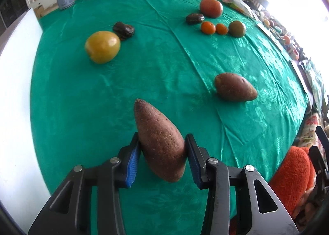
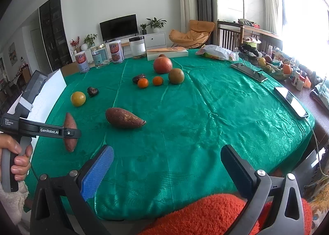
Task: Organize fruits
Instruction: 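Lift the sweet potato with the left tool while the right tool approaches the small orange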
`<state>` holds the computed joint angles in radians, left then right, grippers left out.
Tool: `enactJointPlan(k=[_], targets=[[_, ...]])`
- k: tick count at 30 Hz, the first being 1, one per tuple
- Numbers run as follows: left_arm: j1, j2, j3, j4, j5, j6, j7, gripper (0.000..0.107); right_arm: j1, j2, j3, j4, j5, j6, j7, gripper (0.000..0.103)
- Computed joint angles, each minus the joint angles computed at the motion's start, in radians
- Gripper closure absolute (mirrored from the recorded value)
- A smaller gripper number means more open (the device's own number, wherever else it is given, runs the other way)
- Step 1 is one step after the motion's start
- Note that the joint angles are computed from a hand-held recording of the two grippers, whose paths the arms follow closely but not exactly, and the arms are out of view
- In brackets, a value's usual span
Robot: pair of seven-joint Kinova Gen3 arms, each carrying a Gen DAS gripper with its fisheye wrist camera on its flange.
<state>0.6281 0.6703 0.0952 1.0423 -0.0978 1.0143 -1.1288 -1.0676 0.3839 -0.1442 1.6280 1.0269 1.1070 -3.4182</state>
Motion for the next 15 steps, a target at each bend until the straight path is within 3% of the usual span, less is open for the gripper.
enactJointPlan(k=[6, 8, 10, 15], targets=[[-0.021, -0.029, -0.006, 0.093, 0.008, -0.082, 0.023, 0.062, -0.009, 0.014, 0.003, -0.022, -0.008, 0.025, 0.024, 0.000], [0.003, -0.021, -0.026, 0.091, -0.018, -0.098, 0.058, 0.058, -0.015, 0.013, 0.004, -0.020, -0.003, 0.029, 0.020, 0.000], [0.031, -0.010, -0.043, 0.081, -0.053, -0.099, 0.089, 0.046, -0.013, 0.006, 0.003, -0.010, 0.000, 0.021, 0.011, 0.000], [0.068, -0.019, -0.062, 0.112, -0.116, -0.125, 0.144, 0.044, 0.030, -0.033, -0.013, 0.013, -0.045, -0.043, 0.022, 0.000]])
